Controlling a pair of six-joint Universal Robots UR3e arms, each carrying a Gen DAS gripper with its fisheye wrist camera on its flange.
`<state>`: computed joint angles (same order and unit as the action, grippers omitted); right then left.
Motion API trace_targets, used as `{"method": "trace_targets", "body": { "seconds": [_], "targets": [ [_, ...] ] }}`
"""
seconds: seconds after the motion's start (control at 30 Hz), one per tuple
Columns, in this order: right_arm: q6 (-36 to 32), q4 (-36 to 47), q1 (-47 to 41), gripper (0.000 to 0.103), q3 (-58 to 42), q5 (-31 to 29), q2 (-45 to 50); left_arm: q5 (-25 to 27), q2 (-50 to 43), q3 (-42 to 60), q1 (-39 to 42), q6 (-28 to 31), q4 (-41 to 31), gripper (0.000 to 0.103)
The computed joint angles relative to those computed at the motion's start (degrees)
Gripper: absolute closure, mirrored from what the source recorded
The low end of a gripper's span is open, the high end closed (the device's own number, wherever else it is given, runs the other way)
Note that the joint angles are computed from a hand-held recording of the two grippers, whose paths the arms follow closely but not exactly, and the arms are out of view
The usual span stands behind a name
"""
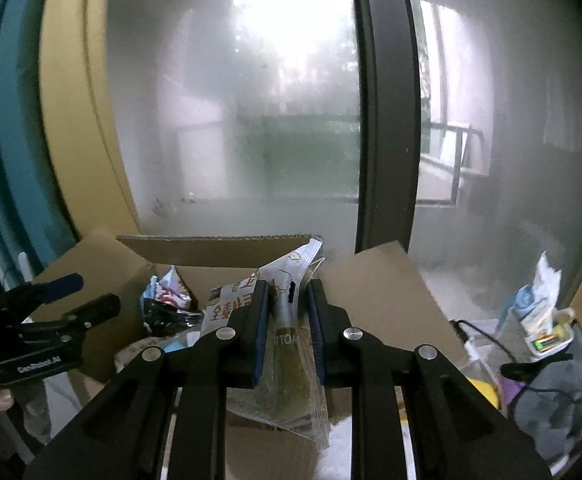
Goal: Organize snacks
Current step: 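Carry the bread packet into the box and open the right tool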
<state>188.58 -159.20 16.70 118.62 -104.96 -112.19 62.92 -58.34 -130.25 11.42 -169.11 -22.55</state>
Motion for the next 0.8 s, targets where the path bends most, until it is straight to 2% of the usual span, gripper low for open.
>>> {"method": "trace_targets", "body": {
  "seconds": [0.2,0.37,0.47,0.53,0.63,0.77,0.8],
  "targets": [
    [0.59,-4.98,-3.74,0.082,1.05,4.71,8.36,1.11,-3.23,-0.11,0.44,0.49,0.48,0.024],
    [2.25,-8.54,-3.54,0.082,1.99,2.62,15.1,2.6,-5.02,-0.21,-0.35,0.69,1.25,0.024],
    [2.52,-7.44,-3.84,0.081,1.84,1.42,17.57,4.1,-7.13,0.14,-1.88,0.65,2.0,0.024],
    [1.85,-7.14,-3.3,0.077,1.61,-0.35,19.27,5.76,-9.06,0.74,-3.53,0.58,2.66,0.024],
    [-0.01,-9.14,0.53,0.073,0.81,-6.07,22.14,7.61,-11.17,1.04,-5.47,0.6,3.6,0.024],
    [-0.78,-6.89,0.66,0.061,0.26,-5.01,21.42,9.0,-12.73,1.53,-7.01,0.71,4.08,0.024],
    [-0.79,-6.26,0.15,0.054,0.66,-3.43,20.31,8.99,-13.05,1.65,-7.15,0.7,4.28,0.024]
  ]
}}
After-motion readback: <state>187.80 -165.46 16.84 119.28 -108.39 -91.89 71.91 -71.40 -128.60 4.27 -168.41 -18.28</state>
